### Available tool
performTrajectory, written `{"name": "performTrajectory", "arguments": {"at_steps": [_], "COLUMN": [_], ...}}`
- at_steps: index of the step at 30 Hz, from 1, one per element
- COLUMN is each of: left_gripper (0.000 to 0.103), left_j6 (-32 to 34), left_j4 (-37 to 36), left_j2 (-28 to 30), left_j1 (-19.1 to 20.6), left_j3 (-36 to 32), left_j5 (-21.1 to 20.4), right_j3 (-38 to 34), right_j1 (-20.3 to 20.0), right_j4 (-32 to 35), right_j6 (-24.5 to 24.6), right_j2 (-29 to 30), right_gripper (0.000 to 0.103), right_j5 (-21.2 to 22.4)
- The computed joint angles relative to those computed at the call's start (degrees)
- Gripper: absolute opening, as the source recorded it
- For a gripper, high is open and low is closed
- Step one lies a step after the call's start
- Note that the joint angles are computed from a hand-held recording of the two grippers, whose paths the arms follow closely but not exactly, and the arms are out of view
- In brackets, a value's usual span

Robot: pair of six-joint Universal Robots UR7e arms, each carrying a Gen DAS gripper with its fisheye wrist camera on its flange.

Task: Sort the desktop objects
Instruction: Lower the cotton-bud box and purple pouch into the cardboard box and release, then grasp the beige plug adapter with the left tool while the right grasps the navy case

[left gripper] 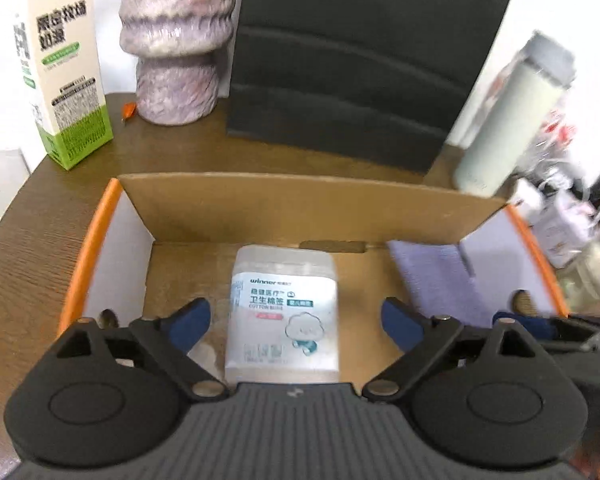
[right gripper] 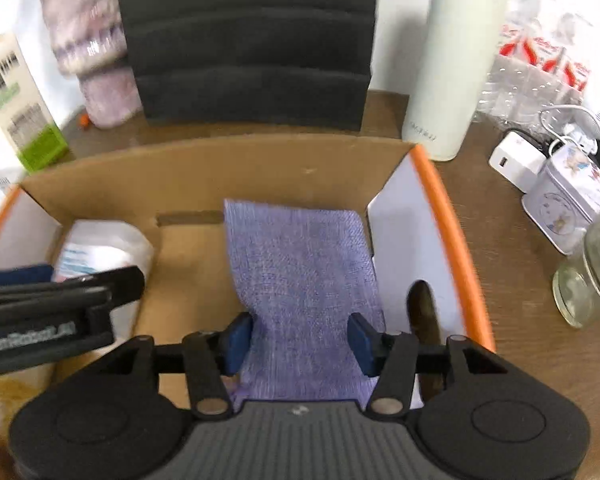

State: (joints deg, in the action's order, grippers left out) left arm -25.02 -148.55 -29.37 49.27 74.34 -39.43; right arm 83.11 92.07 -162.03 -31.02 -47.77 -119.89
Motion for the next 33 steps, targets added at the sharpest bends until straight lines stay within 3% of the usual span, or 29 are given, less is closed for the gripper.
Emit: {"name": "performTrajectory", "arguments": {"at_steps": [4,7,9,15,20,24,26,28,33], "left_gripper": [0.098,0.101,0.101,0.103,0.103,0.103,0.103,0.103,0.103], "left_j6": [-1.93,-2.08,-2.03,-3.59,-4.81,-11.15,-14.72,-19.16,-27.73], "left_j4": [-2.05,-7.72,-10.59,-14.99,-21.09,-28.66,-31.16,-29.55,-17.53], "left_j2": [-3.83,-7.31,-9.34,-13.85,-17.28,-18.79,-18.81,-18.66,-19.00], "left_j1": [-1.86,-3.39,-4.37,-8.80,-13.01,-15.78,-17.38,-18.88,-21.08], "left_j3": [4.69,10.42,14.13,24.64,35.60,44.46,48.32,50.71,52.26], "left_j5": [1.08,0.42,-0.10,4.48,7.96,9.10,11.90,14.97,19.38], "right_j3": [5.08,9.64,13.08,27.13,38.88,45.32,47.82,49.40,50.83], "right_j1": [0.33,0.02,-0.60,-4.85,-10.18,-14.96,-17.73,-20.31,-25.70], "right_j4": [-5.73,-9.41,-12.99,-23.20,-31.75,-33.37,-33.62,-33.58,-29.59], "right_j6": [-2.01,-3.06,-4.88,-8.07,-16.30,-21.15,-22.74,-22.71,-19.38], "right_j2": [-4.57,-8.62,-11.25,-21.01,-27.18,-30.61,-32.15,-33.12,-35.72], "right_gripper": [0.068,0.074,0.085,0.089,0.093,0.093,0.093,0.093,0.093], "right_j5": [2.44,5.48,8.20,18.79,23.87,27.21,30.81,35.76,47.96]}}
